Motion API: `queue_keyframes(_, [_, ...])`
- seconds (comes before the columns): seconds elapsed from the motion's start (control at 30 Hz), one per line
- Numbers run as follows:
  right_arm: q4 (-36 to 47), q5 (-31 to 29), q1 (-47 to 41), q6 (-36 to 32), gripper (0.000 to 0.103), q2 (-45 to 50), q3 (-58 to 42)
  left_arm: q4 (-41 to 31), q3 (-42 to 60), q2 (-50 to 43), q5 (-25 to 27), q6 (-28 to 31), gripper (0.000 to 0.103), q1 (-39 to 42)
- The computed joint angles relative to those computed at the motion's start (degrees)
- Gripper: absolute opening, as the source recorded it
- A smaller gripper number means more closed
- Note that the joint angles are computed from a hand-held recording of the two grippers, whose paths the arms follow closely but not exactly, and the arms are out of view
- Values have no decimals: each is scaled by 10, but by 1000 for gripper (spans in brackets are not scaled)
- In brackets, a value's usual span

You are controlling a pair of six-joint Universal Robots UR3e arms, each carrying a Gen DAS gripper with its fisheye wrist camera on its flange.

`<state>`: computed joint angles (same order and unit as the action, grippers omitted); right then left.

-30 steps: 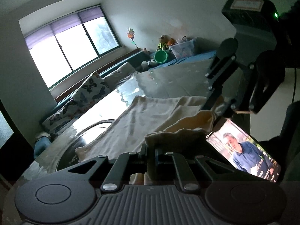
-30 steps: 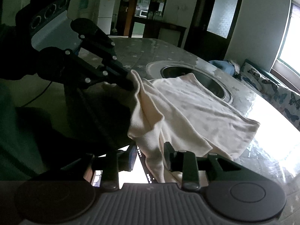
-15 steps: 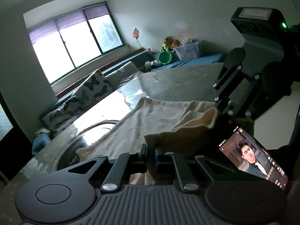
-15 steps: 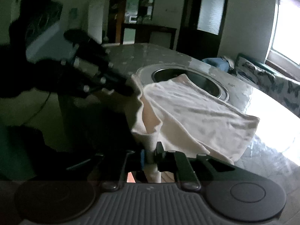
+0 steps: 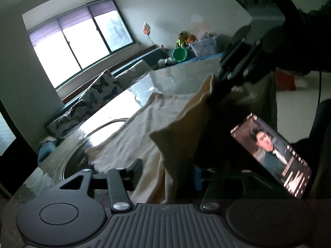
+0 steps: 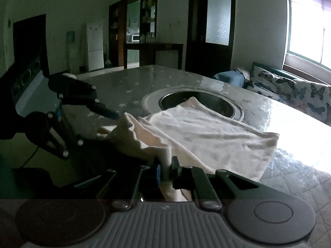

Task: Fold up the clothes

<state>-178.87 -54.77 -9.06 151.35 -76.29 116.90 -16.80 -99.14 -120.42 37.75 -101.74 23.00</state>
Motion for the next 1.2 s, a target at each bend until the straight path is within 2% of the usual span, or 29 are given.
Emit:
queue_keyframes(0.2, [-10,-2,1,14,8,2,-6,-7,29,-27,26,14,59,-17])
queue_keyframes(0.23, [-10,-3,2,15,8,2,-7,-11,37,-32,31,14,55,-21])
queue_keyframes(0.3, [-12,-4,3,16,8,2,-6,-14,54,-42,44,4,34,-27])
queue_keyframes(0.33, [-12,-4,3,17,8,2,-6,-15,66,-51,46,-1,29,-28])
queue_keyframes(0.37, [-13,-4,3,17,8,2,-5,-17,74,-56,47,-7,20,-28])
queue_keyframes(0.47, [-15,-3,3,17,8,3,-3,-30,81,-56,37,-13,10,-23])
queue_keyframes(0.8, [-10,22,-9,9,8,-50,36,-46,22,6,4,2,7,2])
queue_keyframes(1.03, [60,41,-21,-25,8,-133,64,-130,-19,83,-25,79,7,33])
queue_keyframes(1.2, [66,46,-25,-25,7,-141,52,-110,-5,77,-35,54,7,29])
